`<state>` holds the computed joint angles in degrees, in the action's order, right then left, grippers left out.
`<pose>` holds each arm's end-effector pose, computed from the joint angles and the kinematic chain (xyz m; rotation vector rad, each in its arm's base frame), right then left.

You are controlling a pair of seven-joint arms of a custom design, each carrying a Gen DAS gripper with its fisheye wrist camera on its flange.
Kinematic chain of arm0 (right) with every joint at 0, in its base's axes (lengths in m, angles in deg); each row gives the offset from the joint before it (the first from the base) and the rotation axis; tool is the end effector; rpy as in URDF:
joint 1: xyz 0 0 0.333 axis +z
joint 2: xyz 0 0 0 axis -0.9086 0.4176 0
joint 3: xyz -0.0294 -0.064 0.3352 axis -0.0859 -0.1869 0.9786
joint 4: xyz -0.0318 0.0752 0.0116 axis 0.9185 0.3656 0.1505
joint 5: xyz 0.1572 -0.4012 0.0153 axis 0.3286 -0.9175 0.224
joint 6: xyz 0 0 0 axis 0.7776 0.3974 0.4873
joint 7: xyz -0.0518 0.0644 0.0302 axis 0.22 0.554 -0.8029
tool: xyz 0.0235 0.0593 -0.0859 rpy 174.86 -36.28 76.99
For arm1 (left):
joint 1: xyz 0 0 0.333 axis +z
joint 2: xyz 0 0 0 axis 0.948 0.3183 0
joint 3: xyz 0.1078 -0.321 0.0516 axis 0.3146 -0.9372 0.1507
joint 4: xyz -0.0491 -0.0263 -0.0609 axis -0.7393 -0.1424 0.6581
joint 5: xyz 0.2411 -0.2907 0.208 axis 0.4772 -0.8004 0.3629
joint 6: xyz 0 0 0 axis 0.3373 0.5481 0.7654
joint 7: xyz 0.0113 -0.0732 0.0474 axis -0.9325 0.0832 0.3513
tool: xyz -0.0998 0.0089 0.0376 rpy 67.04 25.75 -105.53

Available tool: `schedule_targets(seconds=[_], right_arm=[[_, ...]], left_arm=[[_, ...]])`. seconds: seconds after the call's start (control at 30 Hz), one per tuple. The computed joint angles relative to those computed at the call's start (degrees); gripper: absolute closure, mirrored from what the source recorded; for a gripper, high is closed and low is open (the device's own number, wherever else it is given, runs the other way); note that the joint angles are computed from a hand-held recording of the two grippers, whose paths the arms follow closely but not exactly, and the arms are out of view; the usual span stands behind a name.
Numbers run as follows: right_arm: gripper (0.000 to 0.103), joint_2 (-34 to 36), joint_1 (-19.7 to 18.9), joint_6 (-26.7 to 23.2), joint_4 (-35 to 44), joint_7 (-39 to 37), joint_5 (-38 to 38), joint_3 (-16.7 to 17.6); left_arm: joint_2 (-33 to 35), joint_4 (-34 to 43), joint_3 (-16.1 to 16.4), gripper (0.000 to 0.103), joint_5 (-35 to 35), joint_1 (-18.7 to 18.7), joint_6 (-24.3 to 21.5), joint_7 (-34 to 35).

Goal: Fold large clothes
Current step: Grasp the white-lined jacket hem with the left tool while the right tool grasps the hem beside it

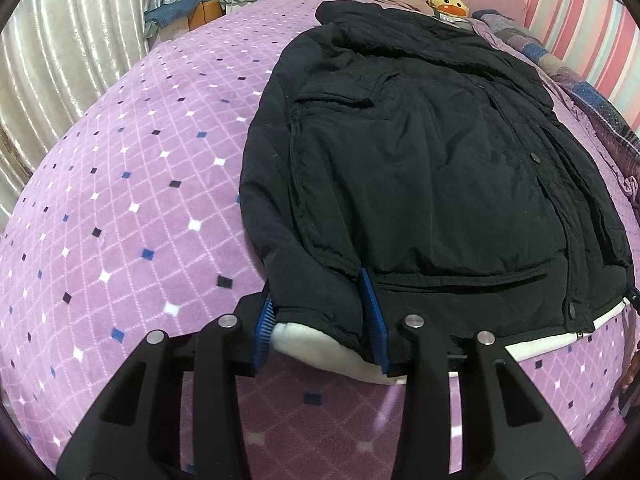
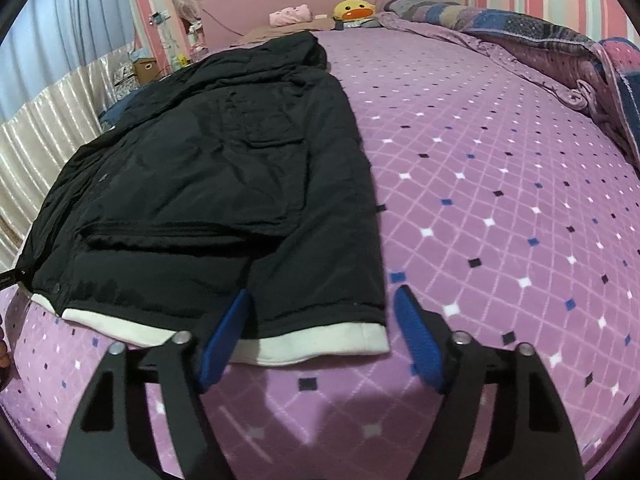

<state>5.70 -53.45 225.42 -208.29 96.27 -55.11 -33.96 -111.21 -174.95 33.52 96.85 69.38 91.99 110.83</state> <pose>0.4690 0.2655 0.4147 -1.8045 1.6924 -0.4543 0.4076 -0.0860 0.4273 -2.1535 1.5837 -0.5794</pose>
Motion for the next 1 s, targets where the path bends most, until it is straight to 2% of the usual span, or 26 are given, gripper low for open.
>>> schedule_targets(seconds=[0.17,0.3,0.37,0.43,0.53,0.67,0.87,1.0], right_arm=[[0.039,0.00,1.61,0.12,-0.30,-4.39,5.03,-1.26],[0.051,-0.10,3.52,-0.34,-0.39,-10.94,12.08,-2.16],[0.057,-0.12,4.61,-0.85,-0.24,-14.58,16.24,-2.72],[0.070,-0.09,5.97,-1.54,0.07,-19.03,21.44,-3.54],[0.079,-0.05,7.29,-3.32,1.28,-24.11,27.93,-4.15],[0.080,-0.13,7.05,-6.00,2.44,-25.10,29.62,-3.66],[0.082,-0.67,7.91,-9.10,4.10,-28.96,34.70,-4.32],[0.083,-0.56,8.29,-9.86,5.39,-31.19,37.87,-4.81]], left_arm=[[0.22,0.15,0.30,0.064,-0.19,-0.22,-0.05,0.28],[0.23,0.24,0.83,0.066,-0.84,-0.68,-0.22,1.08],[0.19,0.27,1.33,0.071,-1.48,-1.22,-0.11,1.83],[0.28,0.53,2.13,0.079,-2.24,-2.16,-0.14,3.59],[0.47,0.98,3.48,0.083,-3.80,-3.50,-0.67,6.73],[0.06,1.28,7.58,0.085,-9.83,-6.75,-1.10,12.78],[0.01,2.72,6.02,0.087,-12.09,-5.90,-3.52,15.81],[-0.43,3.46,7.14,0.087,-15.13,-6.80,-3.20,17.37]])
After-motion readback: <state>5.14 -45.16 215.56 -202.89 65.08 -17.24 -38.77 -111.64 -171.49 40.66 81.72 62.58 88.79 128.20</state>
